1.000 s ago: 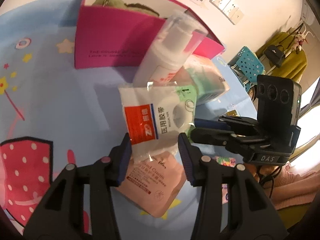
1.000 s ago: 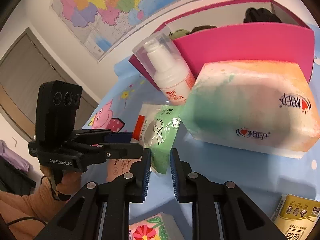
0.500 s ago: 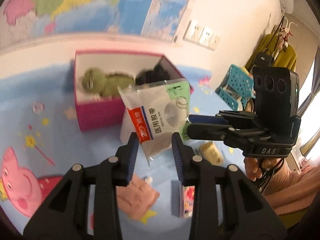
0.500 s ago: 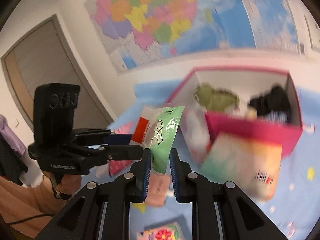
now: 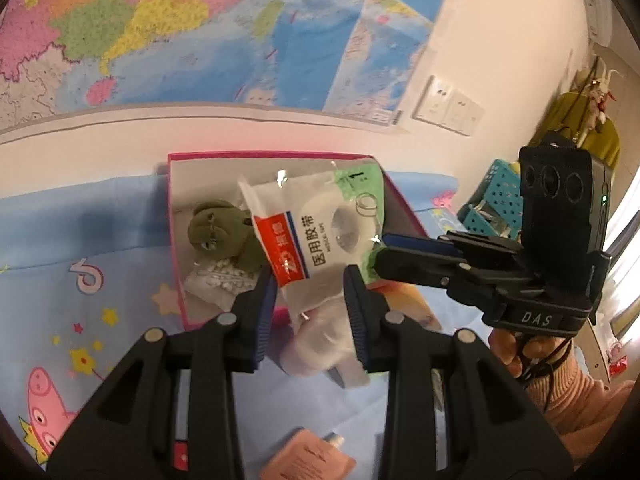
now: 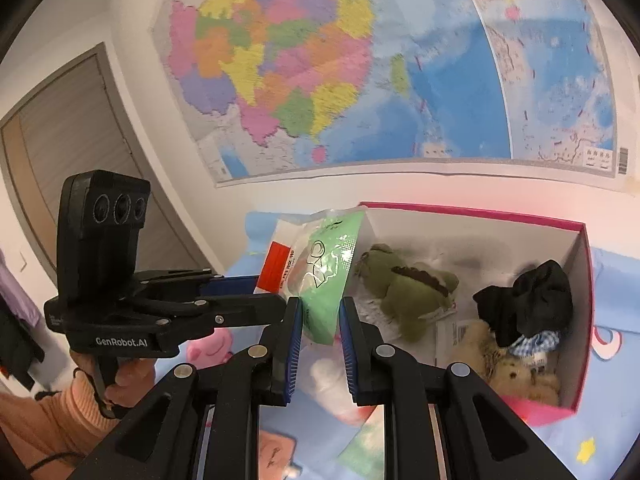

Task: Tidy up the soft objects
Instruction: 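Carry the ZD bag with the right gripper into the pink box and release, then withdraw the open right gripper from above the pink box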

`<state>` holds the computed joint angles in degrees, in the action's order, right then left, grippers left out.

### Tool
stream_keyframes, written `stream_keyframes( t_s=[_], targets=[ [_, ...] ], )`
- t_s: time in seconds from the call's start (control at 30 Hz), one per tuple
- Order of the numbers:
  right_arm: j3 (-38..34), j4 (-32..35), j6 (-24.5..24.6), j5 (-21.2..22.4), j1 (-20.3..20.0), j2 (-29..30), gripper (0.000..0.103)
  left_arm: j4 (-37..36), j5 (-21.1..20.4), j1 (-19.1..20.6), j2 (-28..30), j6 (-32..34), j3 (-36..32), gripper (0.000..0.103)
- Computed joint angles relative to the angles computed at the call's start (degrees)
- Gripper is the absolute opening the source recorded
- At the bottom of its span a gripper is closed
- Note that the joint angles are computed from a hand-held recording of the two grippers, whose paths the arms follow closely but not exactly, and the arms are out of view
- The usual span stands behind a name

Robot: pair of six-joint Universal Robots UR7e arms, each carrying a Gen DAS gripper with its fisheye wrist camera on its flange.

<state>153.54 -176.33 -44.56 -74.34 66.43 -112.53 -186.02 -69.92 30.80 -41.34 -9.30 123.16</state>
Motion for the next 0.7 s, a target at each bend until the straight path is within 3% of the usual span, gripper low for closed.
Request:
stream_keyframes(
  t_s=[0.23,0.43,0.7],
  targets=[
    [-4.4,-0.4,2.9,-1.6,-0.7,8.2,0.018,3.2,0.9,2.6,3.2,-1.0,-3.7,0.035],
    [-6.6,-1.6,5.5,-6.6,0.6,13.4,0.023,5.4,1.7,4.8,4.7,-2.8,-5.4,0.035],
    [-6.0,-4.9,6.7,-9.6,0.5,14.0,0.031,5.1,2.5,5.5,4.3,-4.1,-4.9,0.035]
  ],
)
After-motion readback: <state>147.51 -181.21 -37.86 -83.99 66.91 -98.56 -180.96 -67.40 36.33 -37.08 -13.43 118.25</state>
